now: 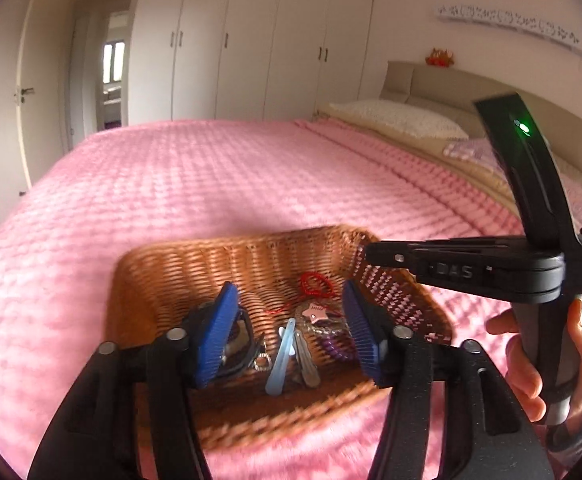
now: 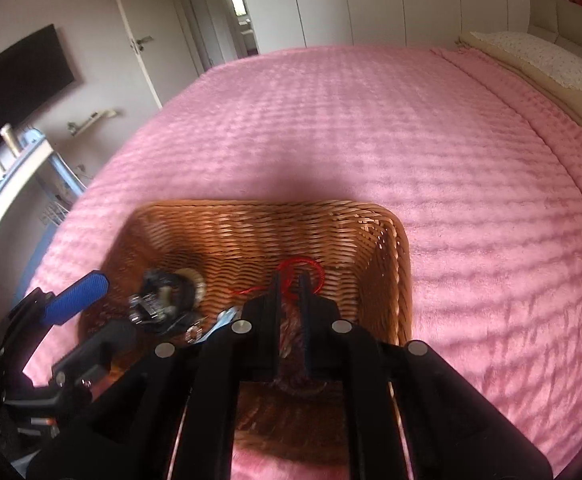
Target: Organize jewelry
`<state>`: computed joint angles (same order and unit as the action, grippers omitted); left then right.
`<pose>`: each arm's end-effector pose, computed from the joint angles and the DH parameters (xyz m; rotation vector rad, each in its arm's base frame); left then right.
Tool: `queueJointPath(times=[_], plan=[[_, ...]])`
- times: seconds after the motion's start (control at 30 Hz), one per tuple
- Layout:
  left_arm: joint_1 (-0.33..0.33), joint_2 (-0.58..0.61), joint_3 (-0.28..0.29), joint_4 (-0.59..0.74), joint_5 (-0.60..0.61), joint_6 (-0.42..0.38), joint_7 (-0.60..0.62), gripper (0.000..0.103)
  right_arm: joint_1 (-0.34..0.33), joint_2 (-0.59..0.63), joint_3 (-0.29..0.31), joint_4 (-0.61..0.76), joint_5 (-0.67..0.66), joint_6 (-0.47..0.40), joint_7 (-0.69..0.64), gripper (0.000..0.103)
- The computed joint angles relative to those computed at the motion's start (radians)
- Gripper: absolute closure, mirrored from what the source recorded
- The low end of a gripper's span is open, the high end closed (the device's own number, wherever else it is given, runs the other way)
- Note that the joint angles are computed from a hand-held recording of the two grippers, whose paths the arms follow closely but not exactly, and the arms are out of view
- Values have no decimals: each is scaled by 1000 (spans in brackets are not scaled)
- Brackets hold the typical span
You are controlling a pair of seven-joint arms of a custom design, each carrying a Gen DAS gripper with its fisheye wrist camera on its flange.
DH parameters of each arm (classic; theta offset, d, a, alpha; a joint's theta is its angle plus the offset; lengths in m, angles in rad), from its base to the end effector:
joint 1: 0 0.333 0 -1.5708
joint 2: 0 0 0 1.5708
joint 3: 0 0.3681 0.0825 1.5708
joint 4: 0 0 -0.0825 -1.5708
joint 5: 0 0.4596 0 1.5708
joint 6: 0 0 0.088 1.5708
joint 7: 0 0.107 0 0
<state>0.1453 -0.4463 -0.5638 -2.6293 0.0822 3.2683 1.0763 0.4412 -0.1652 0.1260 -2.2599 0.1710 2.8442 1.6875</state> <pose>0.4354 -0.2209 0.4954 -1.5691 1.7289 -1.1071 0.5069 0.3159 0.5315 -1.9501 1.4185 -0.3046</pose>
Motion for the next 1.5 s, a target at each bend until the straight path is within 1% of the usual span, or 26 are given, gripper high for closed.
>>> queueJointPath(times=[0.03,0.07,0.1,0.13,0.17,0.2,0.27,0.33,0.37,0.4,0.43,0.47,0.5,0.53,0.57,0.6,0.67,0.73,0.83,0.93,0.97,1.07,1.13,1.2,1.37,1.5], plan=[[-3,-37,-4,-19,-8,-1,-12,43,5,-28,0,-23,7,14,-6,94],[-16,-88,-4,-46,-18,-7,-27,41,13,-63,0,-55,15,34,-13,90],[-28,-124,0,-64,-22,-13,-37,39,18,-96,3,-84,14,49,-11,80],[-33,-166,-4,-84,-26,-22,-51,35,15,-139,16,-121,-1,66,6,73],[-36,-226,-17,-110,-32,-37,-72,30,10,-174,28,-151,-16,83,28,56],[-35,-273,-30,-129,-33,-49,-94,28,9,-205,35,-178,-26,101,45,45],[-25,-380,-65,-168,-30,-74,-144,22,-8,-278,69,-247,-57,167,100,43],[-22,-474,-92,-201,-21,-105,-197,18,-70,-352,142,-309,-117,221,170,38],[-24,-531,-109,-223,-20,-126,-230,16,-106,-384,184,-338,-145,253,205,29],[-21,-580,-132,-242,-17,-148,-264,15,-169,-431,252,-377,-175,299,251,22],[-20,-621,-150,-260,-12,-163,-295,13,-218,-466,304,-405,-195,335,285,19],[-16,-661,-176,-276,-8,-184,-329,12,-275,-507,365,-434,-211,373,319,14],[-9,-705,-208,-286,-3,-219,-368,12,-328,-546,424,-457,-219,404,350,12],[-4,-738,-236,-293,6,-250,-399,12,-392,-589,498,-482,-217,440,387,11],[5,-760,-266,-297,17,-275,-429,12,-426,-613,541,-495,-212,460,410,10],[12,-769,-281,-301,29,-285,-449,12,-456,-630,583,-506,-205,482,433,10],[28,-784,-317,-308,48,-294,-499,12,-493,-633,633,-516,-200,508,456,10],[39,-791,-337,-321,68,-282,-541,12,-531,-638,685,-526,-194,522,470,10],[54,-808,-368,-331,102,-295,-594,12,-573,-627,734,-536,-181,546,494,10],[59,-820,-392,-334,137,-317,-642,12,-581,-598,731,-551,-162,593,496,10],[56,-821,-398,-334,150,-328,-653,12,-580,-598,729,-556,-154,599,491,10],[51,-829,-401,-326,189,-353,-681,12,-596,-598,749,-565,-116,616,487,10],[48,-833,-403,-326,214,-362,-703,11,-591,-581,748,-566,-104,618,477,10],[45,-828,-399,-325,238,-366,-721,11,-581,-562,739,-563,-104,615,455,10],[38,-825,-394,-320,296,-388,-773,11,-600,-585,778,-565,-69,608,449,10],[26,-821,-373,-324,334,-399,-819,10,-596,-579,775,-566,-70,609,448,10]])
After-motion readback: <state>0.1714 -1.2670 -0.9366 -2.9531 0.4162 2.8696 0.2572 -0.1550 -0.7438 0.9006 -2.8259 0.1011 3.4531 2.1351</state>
